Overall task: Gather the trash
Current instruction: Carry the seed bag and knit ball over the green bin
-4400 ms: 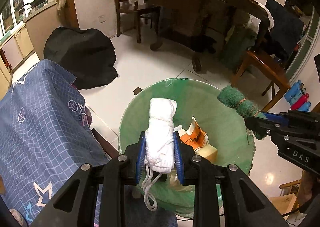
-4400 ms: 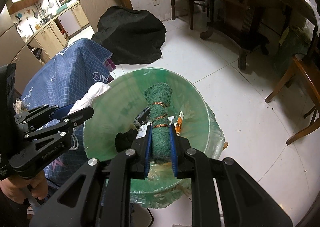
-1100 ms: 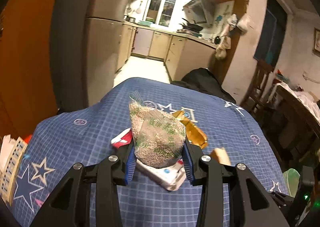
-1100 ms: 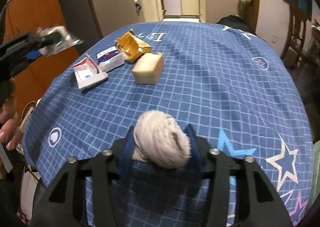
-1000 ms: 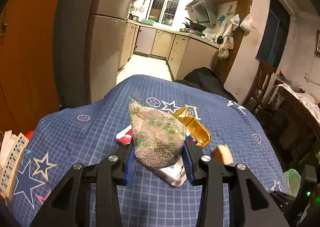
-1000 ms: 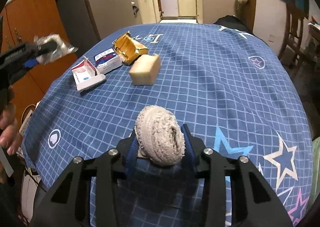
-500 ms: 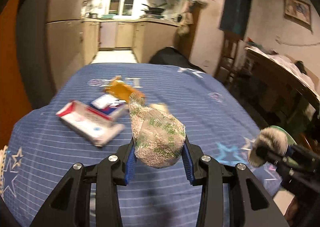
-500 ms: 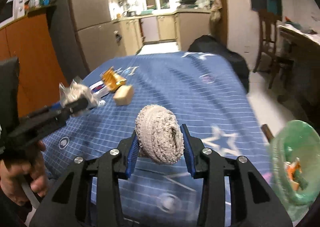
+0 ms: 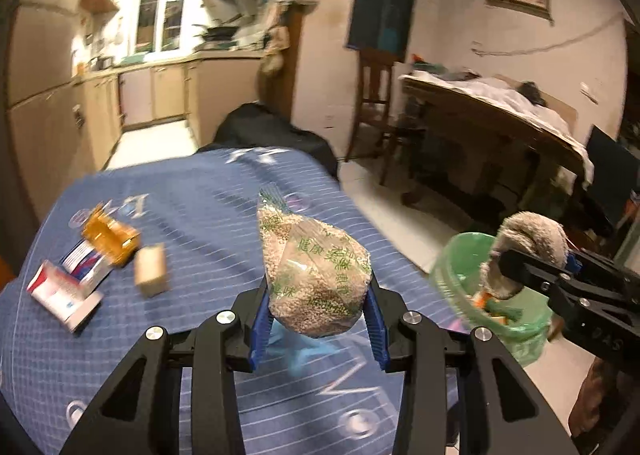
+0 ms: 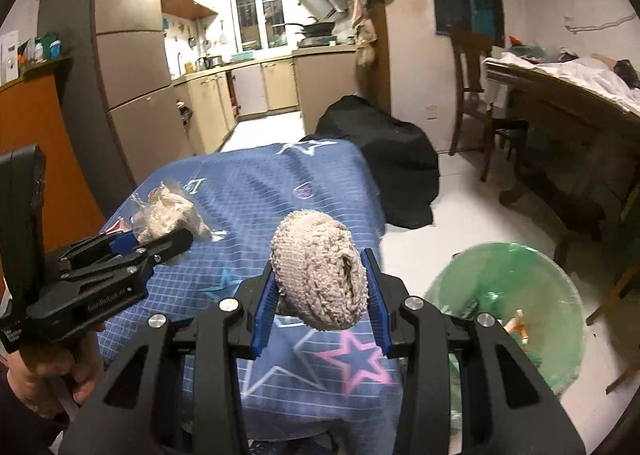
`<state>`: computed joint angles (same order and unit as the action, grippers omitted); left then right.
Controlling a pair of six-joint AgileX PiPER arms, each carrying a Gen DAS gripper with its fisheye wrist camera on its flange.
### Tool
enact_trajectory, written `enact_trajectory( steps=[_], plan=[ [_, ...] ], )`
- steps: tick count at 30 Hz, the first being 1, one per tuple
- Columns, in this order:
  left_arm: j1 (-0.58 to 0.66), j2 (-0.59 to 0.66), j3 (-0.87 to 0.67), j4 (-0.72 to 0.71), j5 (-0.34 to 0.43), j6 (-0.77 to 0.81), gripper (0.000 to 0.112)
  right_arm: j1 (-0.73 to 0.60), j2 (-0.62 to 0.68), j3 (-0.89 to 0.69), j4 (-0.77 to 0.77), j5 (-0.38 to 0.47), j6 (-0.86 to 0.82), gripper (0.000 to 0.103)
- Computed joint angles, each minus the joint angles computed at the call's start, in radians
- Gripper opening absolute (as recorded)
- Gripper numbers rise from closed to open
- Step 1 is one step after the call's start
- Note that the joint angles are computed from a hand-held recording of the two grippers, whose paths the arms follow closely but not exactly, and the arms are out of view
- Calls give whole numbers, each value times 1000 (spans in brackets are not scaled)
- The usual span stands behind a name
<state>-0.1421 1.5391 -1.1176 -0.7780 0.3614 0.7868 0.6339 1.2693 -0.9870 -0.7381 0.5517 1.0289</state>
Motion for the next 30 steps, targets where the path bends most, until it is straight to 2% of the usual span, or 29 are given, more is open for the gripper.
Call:
enact_trajectory(
  steps=[5,10,12,17,20,25,30],
  plan=[
    [-129,68,-134,130,34,-161,41,-98,-72,27,73,10,-95,38],
    [-244,168,-297,258,90,-315,41,-247,-116,34,234,17,-281,38],
    [-288,200,-344,307,95,-365,41,-335,-138,41,325,17,-389,38],
    [-384,321,-530,393,165,-459,42,-549,-158,48,583,18,-680,38],
    [-422,408,-659,417,222,-490,42,-669,-128,31,744,38,-861,38],
    [-454,574,-903,472,340,-566,42,-809,-36,-9,924,87,-1054,38],
    [-486,762,-1187,541,488,-636,42,-890,30,-37,1007,136,-1160,38]
  ],
)
